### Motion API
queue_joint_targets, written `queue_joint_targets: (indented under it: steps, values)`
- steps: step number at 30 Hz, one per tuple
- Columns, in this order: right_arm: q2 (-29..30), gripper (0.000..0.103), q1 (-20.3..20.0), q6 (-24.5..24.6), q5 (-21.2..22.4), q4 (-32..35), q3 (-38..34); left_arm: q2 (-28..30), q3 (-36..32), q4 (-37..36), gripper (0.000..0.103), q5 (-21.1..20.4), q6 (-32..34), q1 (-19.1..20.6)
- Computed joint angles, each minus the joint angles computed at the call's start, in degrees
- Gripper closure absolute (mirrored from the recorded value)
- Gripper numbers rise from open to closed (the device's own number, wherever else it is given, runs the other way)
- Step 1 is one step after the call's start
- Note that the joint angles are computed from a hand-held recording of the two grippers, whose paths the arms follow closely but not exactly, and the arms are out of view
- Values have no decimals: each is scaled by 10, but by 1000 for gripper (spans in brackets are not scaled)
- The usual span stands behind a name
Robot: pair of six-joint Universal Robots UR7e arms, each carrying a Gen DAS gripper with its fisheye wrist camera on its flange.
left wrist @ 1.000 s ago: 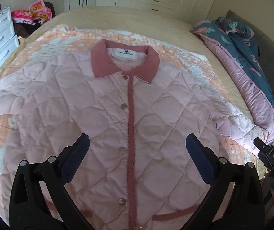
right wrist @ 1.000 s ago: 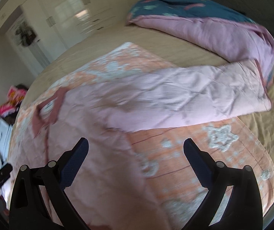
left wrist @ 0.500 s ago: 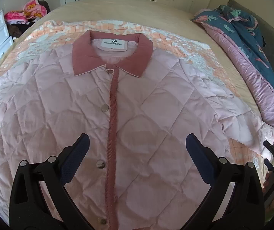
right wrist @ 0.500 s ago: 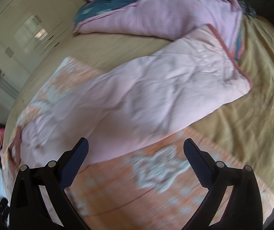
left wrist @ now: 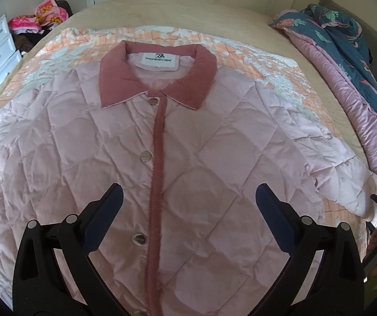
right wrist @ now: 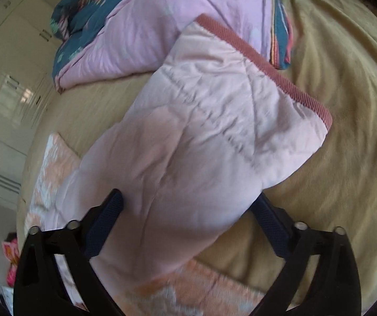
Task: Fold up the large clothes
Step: 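Reach the right tool to the jacket sleeve cuff and grasp it, then lift the sleeve with the right tool and lay it across the jacket body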
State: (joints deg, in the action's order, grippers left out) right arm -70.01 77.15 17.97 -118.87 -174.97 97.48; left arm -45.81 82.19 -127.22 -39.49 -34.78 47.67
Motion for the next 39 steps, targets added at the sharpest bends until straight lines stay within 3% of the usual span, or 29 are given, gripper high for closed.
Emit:
queue_joint_targets:
  steps: [1, 3, 5, 8, 14, 25, 39]
  values:
    - [-2, 29, -1, 2, 3, -11, 3, -2, 1, -1, 8, 1, 2, 0]
    - [-10, 61, -5, -5, 28, -39, 16, -9, 9, -8, 8, 5, 6, -2]
    - [-15, 73, 0, -29, 43, -71, 28, -18, 18, -17, 8, 5, 8, -3]
    - [-18, 84, 28, -111, 57, -132, 39, -30, 27, -18, 8, 4, 13, -5]
    - [-11, 86, 92, -206, 48, -162, 25, -58, 44, -40, 8, -3, 34, -10]
    - [29, 87, 192, -288, 20, -149, -33, -111, 58, -57, 8, -7, 51, -16]
    - [102, 87, 293, -405, -2, -114, -123, -170, 74, -108, 8, -51, 92, -12]
